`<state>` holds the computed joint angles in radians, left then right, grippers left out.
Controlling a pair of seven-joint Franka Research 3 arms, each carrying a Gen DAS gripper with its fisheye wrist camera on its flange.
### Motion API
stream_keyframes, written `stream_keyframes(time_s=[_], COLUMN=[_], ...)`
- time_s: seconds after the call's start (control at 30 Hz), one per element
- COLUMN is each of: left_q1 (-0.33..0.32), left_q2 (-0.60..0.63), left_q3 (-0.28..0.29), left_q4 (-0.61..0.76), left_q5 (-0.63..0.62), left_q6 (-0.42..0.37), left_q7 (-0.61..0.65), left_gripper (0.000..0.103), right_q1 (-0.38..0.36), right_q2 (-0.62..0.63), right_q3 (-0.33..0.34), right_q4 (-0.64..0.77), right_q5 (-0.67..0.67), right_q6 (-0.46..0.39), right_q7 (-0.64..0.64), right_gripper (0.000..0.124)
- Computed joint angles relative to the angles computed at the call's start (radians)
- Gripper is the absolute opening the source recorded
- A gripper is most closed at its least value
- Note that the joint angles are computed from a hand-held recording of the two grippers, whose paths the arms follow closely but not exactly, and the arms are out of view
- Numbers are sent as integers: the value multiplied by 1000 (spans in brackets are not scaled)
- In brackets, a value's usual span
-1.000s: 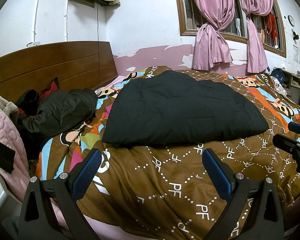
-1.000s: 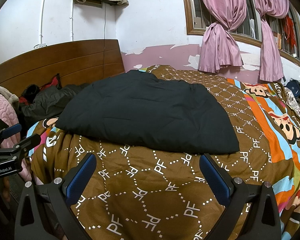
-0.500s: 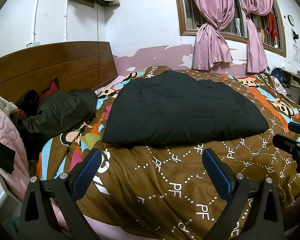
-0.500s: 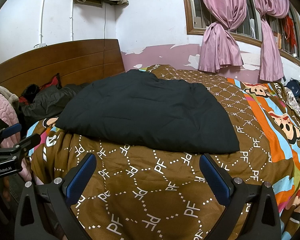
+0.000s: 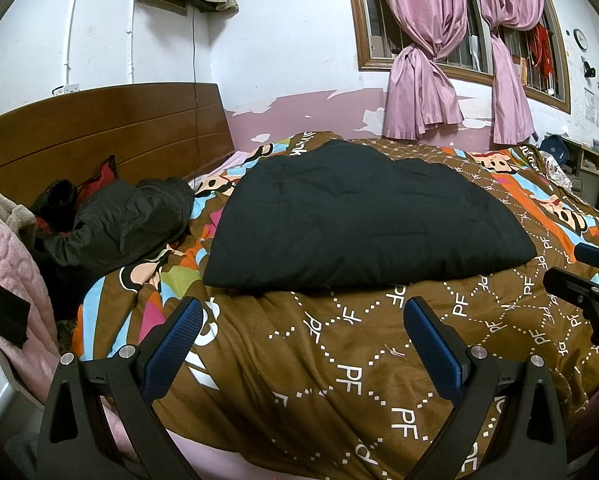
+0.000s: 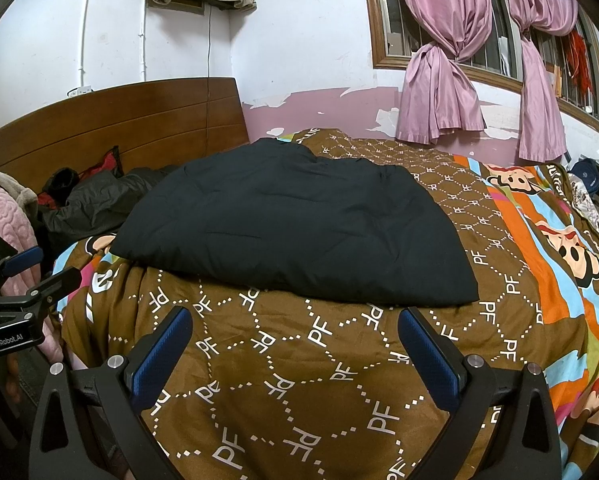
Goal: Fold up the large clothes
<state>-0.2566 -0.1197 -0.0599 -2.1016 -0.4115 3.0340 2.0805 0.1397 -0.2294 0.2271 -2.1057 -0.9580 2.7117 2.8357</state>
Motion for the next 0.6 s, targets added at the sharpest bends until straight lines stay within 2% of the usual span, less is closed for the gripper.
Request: stream_keyframes(time_s=[0.6], left_q1=[0], left_q2=[0], left_q3=[-1], left_q4=[-2], left_q5=[-2], left_q6=[2], left_q7=[5], left_gripper=[98], right_q1=[2], right_q2=[1], right_q3=[-1], right_q4=[2], right_q5=[2], right_q6=[-1], right_q7=[-2], right_gripper=[103])
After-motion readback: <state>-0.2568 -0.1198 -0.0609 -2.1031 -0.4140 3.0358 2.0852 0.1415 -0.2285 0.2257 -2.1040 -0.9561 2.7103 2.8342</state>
